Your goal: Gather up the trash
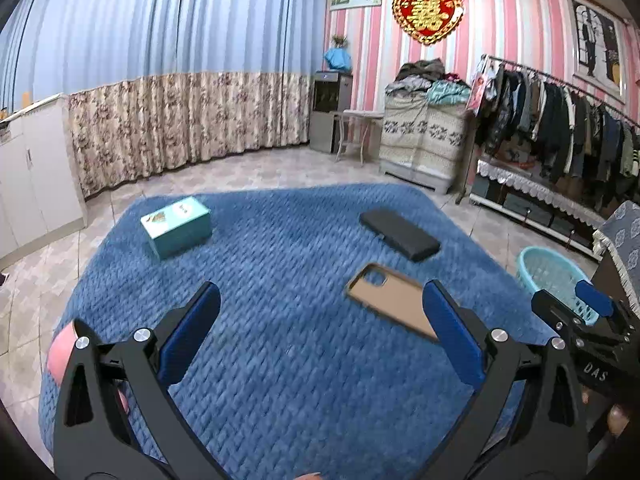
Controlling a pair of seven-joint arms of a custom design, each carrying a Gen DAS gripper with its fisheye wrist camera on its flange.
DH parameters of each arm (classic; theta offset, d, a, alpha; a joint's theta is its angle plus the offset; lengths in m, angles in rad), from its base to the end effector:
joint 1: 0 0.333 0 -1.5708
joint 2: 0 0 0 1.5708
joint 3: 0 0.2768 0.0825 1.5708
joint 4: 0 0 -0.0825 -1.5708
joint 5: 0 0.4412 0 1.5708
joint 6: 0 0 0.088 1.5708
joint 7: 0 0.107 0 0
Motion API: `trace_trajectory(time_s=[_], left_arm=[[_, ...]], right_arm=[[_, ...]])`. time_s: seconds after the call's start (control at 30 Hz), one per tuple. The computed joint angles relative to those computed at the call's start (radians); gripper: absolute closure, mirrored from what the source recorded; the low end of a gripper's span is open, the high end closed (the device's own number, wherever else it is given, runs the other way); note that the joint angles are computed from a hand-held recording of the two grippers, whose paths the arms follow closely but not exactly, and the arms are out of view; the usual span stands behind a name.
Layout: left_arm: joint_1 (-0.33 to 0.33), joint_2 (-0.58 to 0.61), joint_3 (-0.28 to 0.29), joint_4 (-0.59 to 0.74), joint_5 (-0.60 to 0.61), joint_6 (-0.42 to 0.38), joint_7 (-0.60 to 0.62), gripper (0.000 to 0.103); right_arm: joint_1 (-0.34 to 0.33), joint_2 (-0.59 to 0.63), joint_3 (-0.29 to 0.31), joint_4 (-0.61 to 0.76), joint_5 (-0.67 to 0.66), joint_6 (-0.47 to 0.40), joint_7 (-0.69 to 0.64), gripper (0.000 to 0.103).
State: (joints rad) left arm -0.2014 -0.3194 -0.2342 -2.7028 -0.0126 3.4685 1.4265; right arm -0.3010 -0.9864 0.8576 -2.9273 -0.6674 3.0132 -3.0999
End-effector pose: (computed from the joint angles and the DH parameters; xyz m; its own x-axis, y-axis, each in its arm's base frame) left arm 0.4465 -0.2039 0.3819 -0.3391 -0.9387 0.0628 -0.4640 0.1088 -0.8791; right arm 0.3737 0.1831 0.3570 -0.3071 -0.9461 -0.1027 -0.3874 0.2229 -0.8946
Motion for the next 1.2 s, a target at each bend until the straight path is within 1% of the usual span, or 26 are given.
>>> trace_trajectory(time_s=[0.03,0.07,0.1,0.17,0.23,0.27,0.33,0.37,0.43,0.5,0.6,0.73,0.9,1.07,1.2], left_arm=[[0.028,0.001,-0.034,-0.006,-0.030,0.013,0.013,0.005],[0.044,0.002,-0.054,-0.012,-0.051,0.024,0.025,0.005],[0.075,0.006,-0.095,-0.016,-0.092,0.034,0.051,0.005],[0.109,0.013,-0.146,-0.014,-0.158,0.037,0.096,0.005],[0.164,0.013,-0.236,-0.017,-0.268,0.053,0.171,0.005],[0.176,0.011,-0.262,-0.021,-0.312,0.063,0.203,0.005],[0.220,0.020,-0.346,-0.016,-0.436,0.093,0.290,0.005],[0.220,0.025,-0.355,-0.015,-0.465,0.100,0.312,0.005],[0.187,0.038,-0.327,-0.015,-0.476,0.110,0.316,0.005],[0.143,0.047,-0.276,-0.017,-0.460,0.110,0.301,0.005],[0.099,0.057,-0.240,-0.020,-0.480,0.116,0.314,0.005],[0.066,0.072,-0.235,-0.017,-0.553,0.148,0.378,0.005],[0.000,0.080,-0.184,-0.018,-0.565,0.163,0.406,0.005],[-0.035,0.090,-0.176,-0.017,-0.604,0.192,0.454,0.005],[-0.062,0.094,-0.156,-0.020,-0.607,0.209,0.467,0.005]], right_arm=[[-0.007,0.001,0.020,0.002,-0.001,0.004,0.012,0.005],[-0.015,0.003,0.040,0.006,-0.004,0.006,0.022,0.005],[-0.021,0.008,0.059,0.013,-0.008,-0.001,0.025,0.005],[-0.013,0.016,0.077,0.029,-0.023,-0.036,0.017,0.005],[-0.019,0.017,0.095,0.038,-0.050,-0.044,0.032,0.005],[-0.016,0.014,0.099,0.038,-0.061,-0.047,0.042,0.005],[-0.028,0.013,0.118,0.046,-0.083,-0.048,0.071,0.005],[-0.027,0.017,0.120,0.048,-0.094,-0.054,0.076,0.005],[-0.030,0.024,0.128,0.054,-0.120,-0.064,0.090,0.005],[-0.030,0.027,0.130,0.056,-0.144,-0.071,0.110,0.005],[-0.030,0.029,0.122,0.054,-0.177,-0.068,0.149,0.005],[-0.032,0.021,0.113,0.043,-0.206,-0.045,0.192,0.005],[-0.022,0.015,0.106,0.040,-0.235,-0.049,0.220,0.005],[-0.019,0.006,0.100,0.033,-0.248,-0.036,0.243,0.005],[-0.021,0.002,0.101,0.033,-0.256,-0.036,0.248,0.005]])
